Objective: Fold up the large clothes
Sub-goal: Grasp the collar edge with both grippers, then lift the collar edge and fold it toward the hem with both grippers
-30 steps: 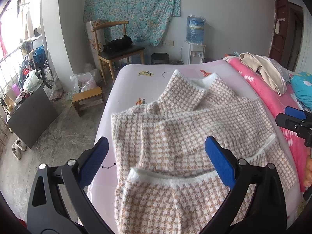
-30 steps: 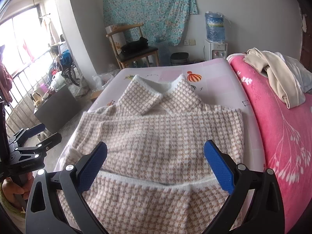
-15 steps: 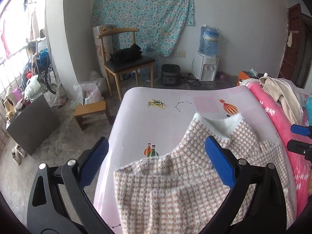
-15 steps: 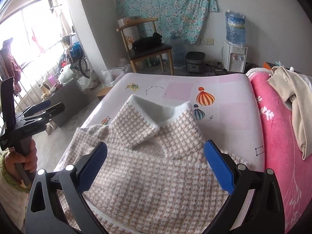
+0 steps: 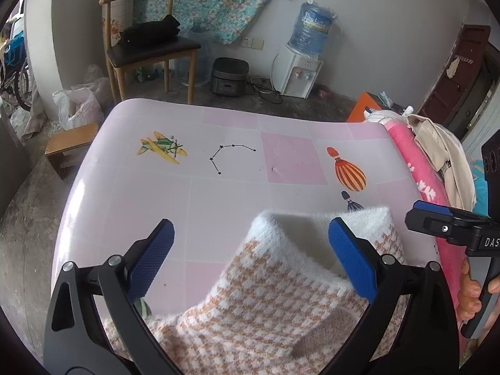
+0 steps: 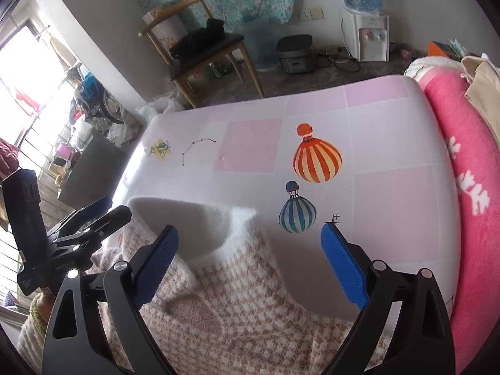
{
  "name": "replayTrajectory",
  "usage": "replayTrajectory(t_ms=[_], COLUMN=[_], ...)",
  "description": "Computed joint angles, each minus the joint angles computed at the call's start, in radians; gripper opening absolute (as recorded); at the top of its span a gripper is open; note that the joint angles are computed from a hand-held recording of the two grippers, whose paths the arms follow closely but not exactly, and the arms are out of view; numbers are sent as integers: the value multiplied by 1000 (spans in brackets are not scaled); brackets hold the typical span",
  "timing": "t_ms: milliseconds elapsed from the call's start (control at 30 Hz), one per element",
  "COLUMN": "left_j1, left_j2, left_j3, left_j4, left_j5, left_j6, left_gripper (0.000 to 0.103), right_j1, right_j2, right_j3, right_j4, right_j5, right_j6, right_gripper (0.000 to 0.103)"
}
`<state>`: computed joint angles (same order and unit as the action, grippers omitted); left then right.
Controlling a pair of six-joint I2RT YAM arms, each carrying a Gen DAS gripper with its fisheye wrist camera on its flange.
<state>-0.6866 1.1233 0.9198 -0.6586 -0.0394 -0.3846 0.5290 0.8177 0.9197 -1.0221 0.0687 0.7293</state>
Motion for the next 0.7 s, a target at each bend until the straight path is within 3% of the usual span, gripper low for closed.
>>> replayTrajectory(t_ms=[100,200,300,467,567,700], left_j1=[-27,-34,-22,-8,-30,-41], left_j2=[62,100,107,70,25,-88], left_j3=[6,24,22,14,12,-1], left_j4=[31,6,-4,-14,-46,-109], left_j5=[-13,-10,8,53,42,59], left_j6=[2,22,40,60,70,72], left_gripper=[91,71,55,34,24,19], right_j1=[-47,-44,-27,7,85,259], right_j2=[49,117,164,152,133,104], right_j3=[-35,-42,-42,-45,-17,40], right_j4=[54,71,68,58,16,-83], right_j5=[-53,-56,-34,-27,34,163], right_j6=[-21,-35,-41,-24,4,84], right_gripper=[81,73,60,26,23,22])
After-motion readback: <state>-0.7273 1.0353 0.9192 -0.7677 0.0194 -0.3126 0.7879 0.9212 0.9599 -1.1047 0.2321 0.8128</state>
